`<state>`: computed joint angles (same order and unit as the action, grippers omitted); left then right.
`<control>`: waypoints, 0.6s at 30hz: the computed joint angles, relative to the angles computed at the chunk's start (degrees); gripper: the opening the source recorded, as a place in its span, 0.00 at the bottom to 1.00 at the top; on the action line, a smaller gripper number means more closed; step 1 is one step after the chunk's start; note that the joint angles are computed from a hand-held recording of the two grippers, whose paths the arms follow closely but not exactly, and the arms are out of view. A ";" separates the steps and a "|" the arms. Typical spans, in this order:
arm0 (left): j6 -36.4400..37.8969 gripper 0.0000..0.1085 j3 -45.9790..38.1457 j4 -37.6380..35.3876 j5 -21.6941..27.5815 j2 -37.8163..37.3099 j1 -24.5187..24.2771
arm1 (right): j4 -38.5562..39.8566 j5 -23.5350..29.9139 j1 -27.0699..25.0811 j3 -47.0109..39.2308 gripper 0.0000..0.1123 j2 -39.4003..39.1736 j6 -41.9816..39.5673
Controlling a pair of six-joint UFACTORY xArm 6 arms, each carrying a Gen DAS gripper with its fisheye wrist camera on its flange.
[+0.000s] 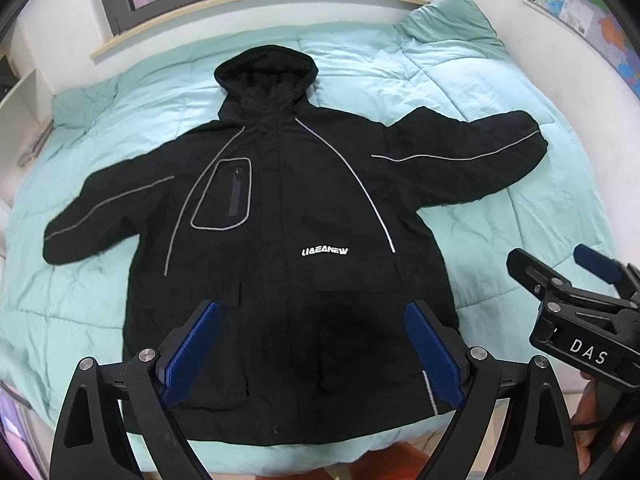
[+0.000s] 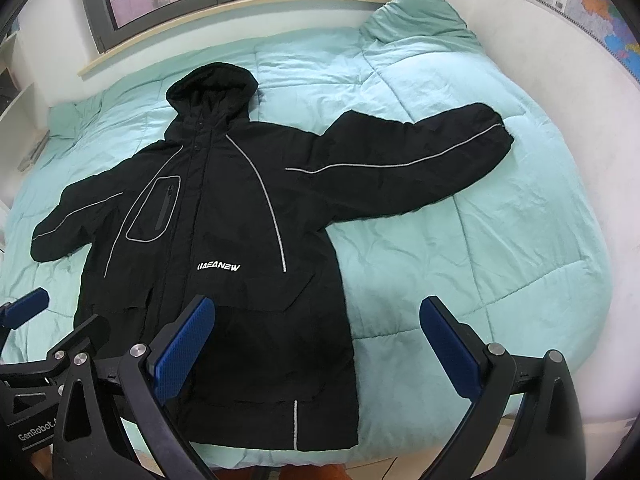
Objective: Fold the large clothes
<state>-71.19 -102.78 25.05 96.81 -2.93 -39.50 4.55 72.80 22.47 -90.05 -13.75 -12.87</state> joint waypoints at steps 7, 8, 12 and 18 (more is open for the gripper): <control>0.56 0.86 -1.51 2.01 1.65 1.01 -1.11 | -0.25 0.08 0.34 -0.18 0.91 0.16 0.45; 0.55 0.86 -1.39 1.97 1.49 0.91 -1.10 | -0.18 0.50 0.33 -0.76 0.91 0.52 0.58; 0.34 0.86 -0.84 1.86 1.45 0.60 -1.12 | -0.15 0.90 0.39 -1.39 0.91 0.88 0.83; 0.29 0.86 1.54 1.16 -0.01 -1.39 -0.80 | 1.39 0.91 0.35 -1.76 0.91 1.09 0.36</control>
<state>-70.90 -101.24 26.21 96.80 -4.32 -40.29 5.94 73.72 22.82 -91.81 -12.66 -12.51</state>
